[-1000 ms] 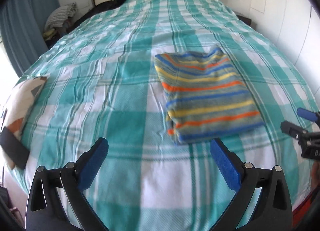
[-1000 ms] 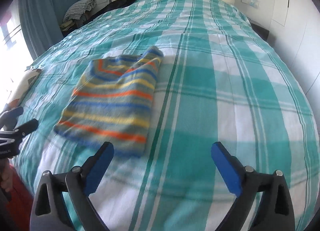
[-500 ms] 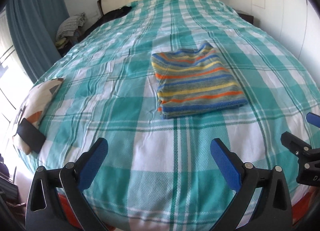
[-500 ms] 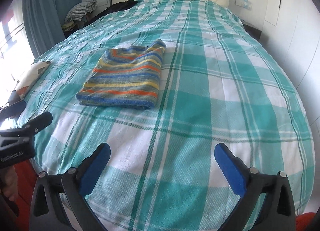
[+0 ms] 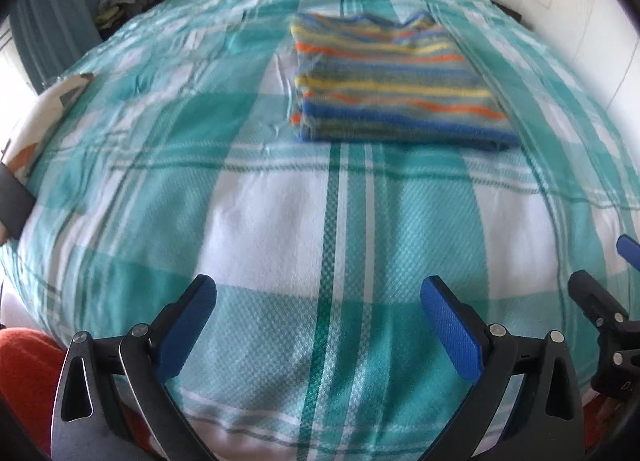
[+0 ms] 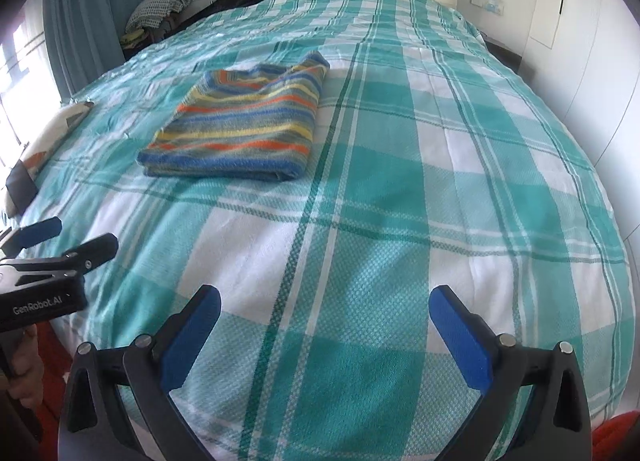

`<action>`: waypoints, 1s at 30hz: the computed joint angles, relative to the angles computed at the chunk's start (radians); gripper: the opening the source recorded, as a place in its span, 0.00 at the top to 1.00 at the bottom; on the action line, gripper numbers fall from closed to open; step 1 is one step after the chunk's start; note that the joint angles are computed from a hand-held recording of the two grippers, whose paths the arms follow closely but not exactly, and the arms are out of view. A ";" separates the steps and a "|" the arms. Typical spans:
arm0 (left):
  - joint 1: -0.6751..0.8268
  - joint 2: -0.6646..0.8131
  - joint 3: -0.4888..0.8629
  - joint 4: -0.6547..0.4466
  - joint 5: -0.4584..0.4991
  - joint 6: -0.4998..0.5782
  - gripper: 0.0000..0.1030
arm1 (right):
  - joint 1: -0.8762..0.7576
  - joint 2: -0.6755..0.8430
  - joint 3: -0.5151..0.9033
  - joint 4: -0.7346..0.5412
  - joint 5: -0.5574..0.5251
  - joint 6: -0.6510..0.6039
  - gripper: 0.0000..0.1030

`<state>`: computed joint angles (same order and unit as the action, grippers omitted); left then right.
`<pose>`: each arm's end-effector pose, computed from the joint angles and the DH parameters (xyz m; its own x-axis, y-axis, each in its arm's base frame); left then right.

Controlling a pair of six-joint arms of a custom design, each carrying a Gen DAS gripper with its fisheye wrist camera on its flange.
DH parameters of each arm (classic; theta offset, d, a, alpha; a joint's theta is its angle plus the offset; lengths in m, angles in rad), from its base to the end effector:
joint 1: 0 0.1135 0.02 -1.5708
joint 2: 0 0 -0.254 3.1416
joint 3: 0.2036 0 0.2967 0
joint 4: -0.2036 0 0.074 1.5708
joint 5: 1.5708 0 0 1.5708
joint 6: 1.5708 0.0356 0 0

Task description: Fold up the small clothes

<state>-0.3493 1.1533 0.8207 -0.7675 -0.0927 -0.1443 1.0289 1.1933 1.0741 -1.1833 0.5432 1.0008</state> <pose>0.2463 -0.0862 0.2100 -0.8721 0.1653 -0.4607 0.1778 0.9839 0.0164 0.1446 0.2044 0.2739 -0.8263 0.0248 -0.5626 0.0611 0.9971 -0.0458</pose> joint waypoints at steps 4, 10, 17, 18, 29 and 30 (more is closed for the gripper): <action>-0.006 -0.025 -0.079 0.084 -0.003 0.024 0.00 | -0.042 0.023 -0.095 0.074 -0.109 -0.031 0.00; -0.025 -0.042 -0.091 0.085 -0.022 -0.006 0.00 | -0.029 0.034 -0.105 0.075 -0.089 -0.001 0.00; -0.032 -0.045 -0.106 0.101 -0.032 -0.001 0.00 | -0.028 0.056 -0.117 0.086 -0.091 0.008 0.00; -0.032 -0.040 -0.104 0.103 -0.034 0.003 0.00 | -0.023 0.063 -0.114 0.084 -0.083 0.012 0.00; 0.077 -0.183 0.099 -0.091 0.103 0.036 0.00 | 0.035 0.086 0.210 -0.238 0.023 0.097 0.00; 0.081 -0.193 0.128 -0.105 0.113 0.043 0.00 | 0.047 0.095 0.263 -0.273 0.034 0.108 0.00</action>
